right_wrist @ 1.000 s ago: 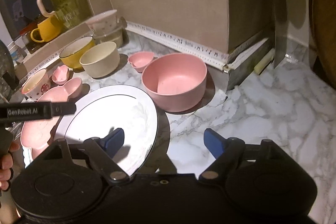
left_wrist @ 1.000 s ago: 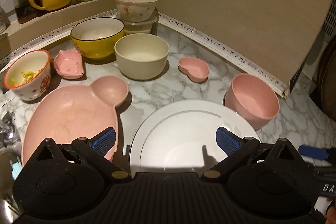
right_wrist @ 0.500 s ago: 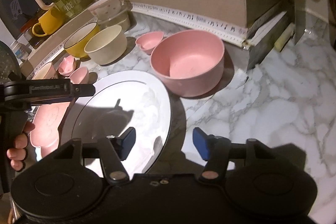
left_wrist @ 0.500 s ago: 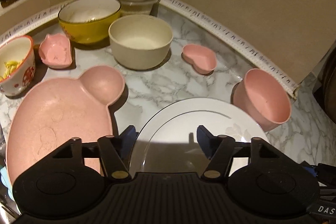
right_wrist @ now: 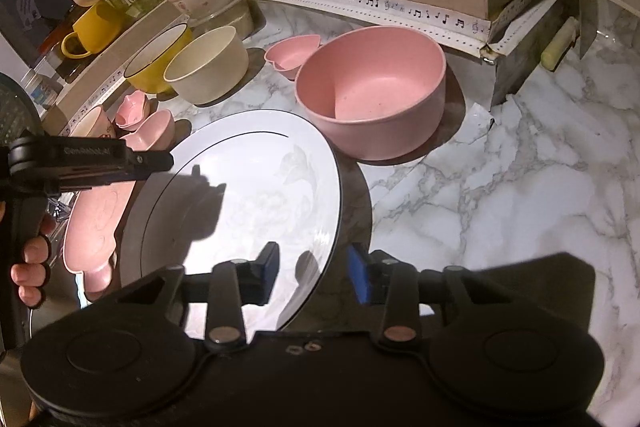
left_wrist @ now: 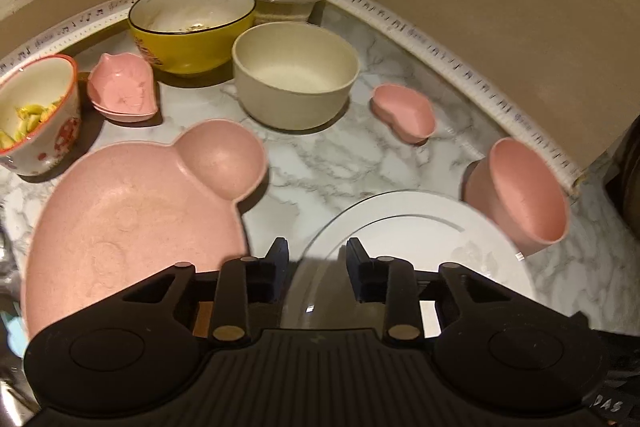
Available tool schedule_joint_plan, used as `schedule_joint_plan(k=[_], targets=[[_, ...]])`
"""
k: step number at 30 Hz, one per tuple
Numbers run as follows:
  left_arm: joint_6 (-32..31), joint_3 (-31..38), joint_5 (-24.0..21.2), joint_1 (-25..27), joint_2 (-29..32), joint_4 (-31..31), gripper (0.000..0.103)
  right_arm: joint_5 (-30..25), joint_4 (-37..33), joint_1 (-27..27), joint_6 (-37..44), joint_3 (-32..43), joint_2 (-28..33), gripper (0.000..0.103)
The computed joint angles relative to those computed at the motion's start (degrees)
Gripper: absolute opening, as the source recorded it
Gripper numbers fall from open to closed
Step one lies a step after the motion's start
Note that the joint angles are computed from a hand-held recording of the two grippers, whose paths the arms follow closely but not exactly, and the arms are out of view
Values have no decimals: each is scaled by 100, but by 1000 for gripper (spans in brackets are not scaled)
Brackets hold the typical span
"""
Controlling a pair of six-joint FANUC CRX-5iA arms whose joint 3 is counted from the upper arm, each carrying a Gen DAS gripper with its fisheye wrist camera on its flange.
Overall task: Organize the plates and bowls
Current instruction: 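Close the left tool on the plate rim while the right tool also grips it, then lift the plate with both tools and carry it toward the gas stove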
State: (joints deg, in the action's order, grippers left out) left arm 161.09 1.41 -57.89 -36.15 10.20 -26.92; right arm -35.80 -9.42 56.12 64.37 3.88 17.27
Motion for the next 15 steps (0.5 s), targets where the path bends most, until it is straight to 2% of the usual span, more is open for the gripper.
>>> schedule_joint_plan(k=[4,8,15], targets=[[-97,-34,-70,54,29,174,24,-148,-292,-76,114,129,61,27],[-62,-63,-114,-14,-2,137,19,-152,-268,-68,37,124,70,18],[-4,2,-308,-147,82,106,17,-167,-114,-38,-207,117,84,14]])
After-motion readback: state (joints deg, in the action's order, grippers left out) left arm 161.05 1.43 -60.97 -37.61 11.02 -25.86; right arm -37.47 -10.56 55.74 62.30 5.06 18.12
